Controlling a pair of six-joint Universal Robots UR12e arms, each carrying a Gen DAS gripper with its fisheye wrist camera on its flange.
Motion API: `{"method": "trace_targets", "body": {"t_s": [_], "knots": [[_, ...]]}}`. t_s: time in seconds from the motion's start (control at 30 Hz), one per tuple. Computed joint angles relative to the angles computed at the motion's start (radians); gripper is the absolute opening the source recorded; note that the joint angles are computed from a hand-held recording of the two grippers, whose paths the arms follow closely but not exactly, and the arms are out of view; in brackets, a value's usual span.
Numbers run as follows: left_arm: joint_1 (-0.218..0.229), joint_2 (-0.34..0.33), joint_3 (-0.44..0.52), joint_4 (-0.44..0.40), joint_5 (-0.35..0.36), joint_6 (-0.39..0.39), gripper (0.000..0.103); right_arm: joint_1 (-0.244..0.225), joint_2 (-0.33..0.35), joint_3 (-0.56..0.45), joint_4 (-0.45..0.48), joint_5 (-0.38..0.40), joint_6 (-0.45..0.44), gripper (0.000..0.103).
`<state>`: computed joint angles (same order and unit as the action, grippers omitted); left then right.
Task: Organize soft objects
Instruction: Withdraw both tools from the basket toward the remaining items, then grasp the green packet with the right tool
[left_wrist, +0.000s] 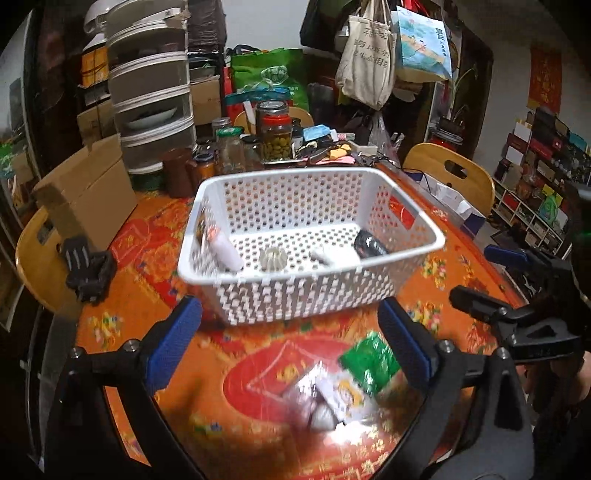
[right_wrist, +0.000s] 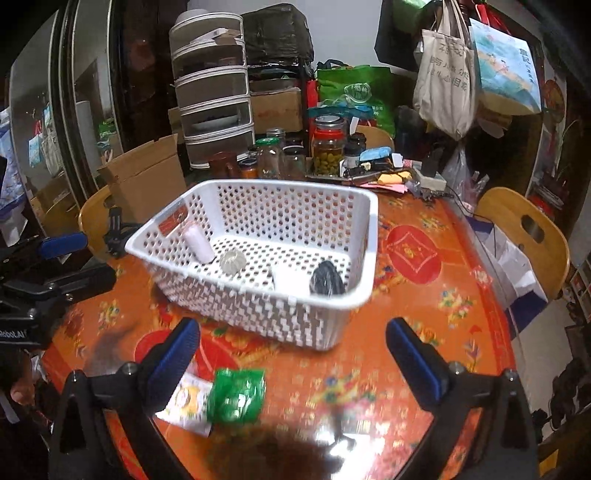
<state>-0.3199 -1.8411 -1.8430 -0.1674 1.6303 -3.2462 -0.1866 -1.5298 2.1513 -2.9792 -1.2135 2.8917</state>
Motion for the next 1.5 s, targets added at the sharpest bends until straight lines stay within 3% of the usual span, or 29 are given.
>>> {"method": "trace_targets", "body": {"t_s": [0.27, 0.53, 0.97, 1.3, 1.43, 1.5], "knots": [[0.004, 0.021, -0.135, 0.073, 0.001, -0.069, 0.096, -0.017, -0.024, 0.093, -0.025, 0.032, 0.004, 0.101], [-0.011, -0.025, -0.171, 0.071, -0.010, -0.045, 0.096, 0.004, 0.022, 0.111, -0.029, 0.016, 0.011, 0.100], [-0.022, -0.085, -0.149, 0.064, -0.036, -0.032, 0.096, 0.062, 0.101, 0.087, -0.010, -0.027, 0.004, 0.070], [-0.028, -0.102, -0.130, 0.053, -0.039, -0.024, 0.095, 0.085, 0.124, 0.075, -0.016, -0.042, -0.004, 0.067], [-0.028, -0.107, -0.123, 0.050, -0.042, -0.023, 0.094, 0.095, 0.130, 0.071, -0.026, -0.055, -0.017, 0.055], [-0.027, -0.109, -0.121, 0.046, -0.044, -0.023, 0.091, 0.098, 0.133, 0.069, -0.032, -0.057, -0.022, 0.055]]}}
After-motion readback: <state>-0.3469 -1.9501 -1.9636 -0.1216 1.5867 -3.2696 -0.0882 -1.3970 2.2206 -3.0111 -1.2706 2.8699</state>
